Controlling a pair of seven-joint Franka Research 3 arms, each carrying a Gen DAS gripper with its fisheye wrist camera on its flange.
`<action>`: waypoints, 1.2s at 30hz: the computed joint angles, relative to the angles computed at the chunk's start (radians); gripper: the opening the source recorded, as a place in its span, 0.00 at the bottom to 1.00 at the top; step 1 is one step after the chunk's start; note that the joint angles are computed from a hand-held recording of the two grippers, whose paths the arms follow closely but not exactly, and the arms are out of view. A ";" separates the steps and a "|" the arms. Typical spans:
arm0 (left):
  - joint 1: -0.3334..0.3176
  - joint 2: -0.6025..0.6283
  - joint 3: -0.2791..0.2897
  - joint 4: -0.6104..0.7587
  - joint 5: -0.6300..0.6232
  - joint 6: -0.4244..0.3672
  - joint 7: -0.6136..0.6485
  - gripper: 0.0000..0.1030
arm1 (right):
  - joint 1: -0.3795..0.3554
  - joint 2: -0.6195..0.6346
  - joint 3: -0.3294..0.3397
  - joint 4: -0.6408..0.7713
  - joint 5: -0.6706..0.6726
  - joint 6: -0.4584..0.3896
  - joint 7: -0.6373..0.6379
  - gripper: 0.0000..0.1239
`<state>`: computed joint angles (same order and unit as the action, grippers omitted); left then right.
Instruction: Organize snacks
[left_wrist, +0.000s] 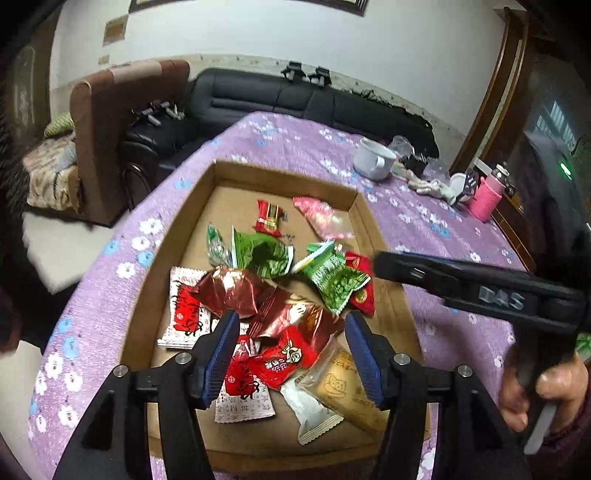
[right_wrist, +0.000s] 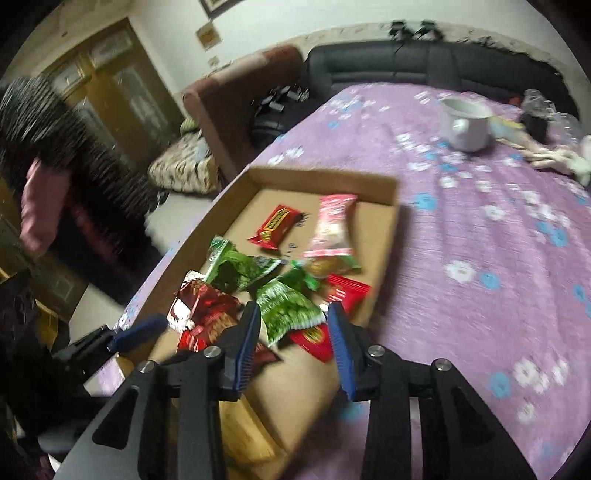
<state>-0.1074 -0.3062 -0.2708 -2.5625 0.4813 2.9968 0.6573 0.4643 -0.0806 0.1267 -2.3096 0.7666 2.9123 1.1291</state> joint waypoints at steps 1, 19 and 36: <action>0.067 -0.018 -0.071 0.008 0.071 -0.020 -0.071 0.61 | -0.003 -0.031 0.006 -0.042 -0.014 0.038 0.027 0.32; 0.070 -0.104 -0.398 0.187 0.533 -0.461 -0.496 0.99 | -0.186 -0.331 0.202 -0.458 -0.274 0.311 0.454 0.48; -0.148 -0.067 -0.167 0.144 0.502 -0.427 -0.531 0.99 | -0.230 -0.362 0.259 -0.485 -0.490 0.310 0.630 0.53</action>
